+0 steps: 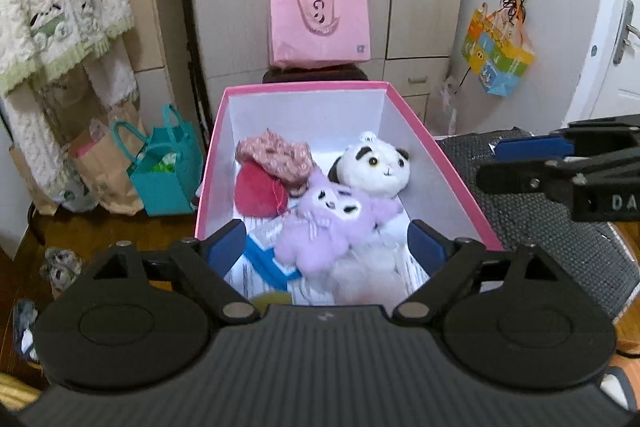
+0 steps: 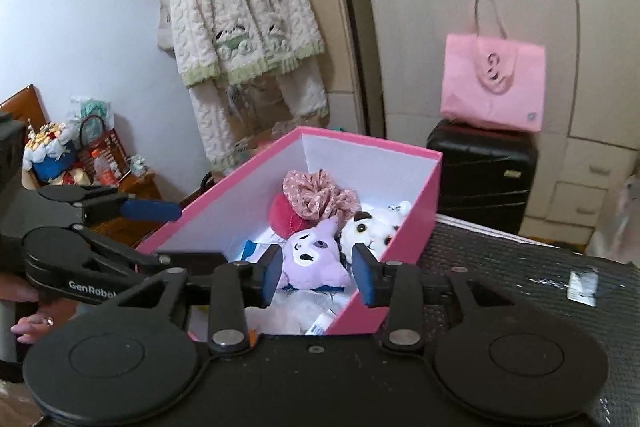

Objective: Organize soft objects

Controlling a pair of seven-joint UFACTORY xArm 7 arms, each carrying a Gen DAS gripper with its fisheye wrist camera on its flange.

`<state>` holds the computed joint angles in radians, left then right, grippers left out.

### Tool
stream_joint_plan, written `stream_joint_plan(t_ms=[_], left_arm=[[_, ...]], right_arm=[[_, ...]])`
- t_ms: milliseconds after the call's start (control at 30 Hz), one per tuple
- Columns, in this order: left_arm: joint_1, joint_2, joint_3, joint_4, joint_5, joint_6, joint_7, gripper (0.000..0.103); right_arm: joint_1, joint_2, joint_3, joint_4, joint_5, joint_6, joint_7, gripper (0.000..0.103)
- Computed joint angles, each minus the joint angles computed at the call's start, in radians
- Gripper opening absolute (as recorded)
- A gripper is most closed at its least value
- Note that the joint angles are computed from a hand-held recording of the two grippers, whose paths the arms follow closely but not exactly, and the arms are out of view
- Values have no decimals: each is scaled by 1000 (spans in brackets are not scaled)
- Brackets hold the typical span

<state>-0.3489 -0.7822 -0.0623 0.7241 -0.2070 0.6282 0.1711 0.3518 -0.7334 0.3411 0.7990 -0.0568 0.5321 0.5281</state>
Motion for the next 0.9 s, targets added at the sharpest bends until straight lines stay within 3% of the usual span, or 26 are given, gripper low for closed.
stream_joint_plan(t_ms=[133, 300, 467, 567, 600, 900], left_arm=[[32, -44, -49, 2, 40, 59, -51, 95], [43, -100, -91, 10, 102, 129, -75, 97], [62, -137, -126, 34, 141, 202, -126, 102], [70, -143, -146, 59, 161, 261, -155, 102], [69, -155, -150, 52, 165, 260, -163, 102], [55, -280, -183, -16, 175, 247, -237, 102]], right_arm=[[-10, -45, 33, 10, -25, 74, 15, 48], [-40, -108, 81, 19, -56, 156, 66, 67], [-77, -168, 132, 49, -103, 276, 94, 75], [-100, -193, 175, 73, -137, 350, 103, 94], [-104, -209, 187, 74, -147, 365, 108, 96], [-116, -265, 268, 130, -162, 550, 108, 101]])
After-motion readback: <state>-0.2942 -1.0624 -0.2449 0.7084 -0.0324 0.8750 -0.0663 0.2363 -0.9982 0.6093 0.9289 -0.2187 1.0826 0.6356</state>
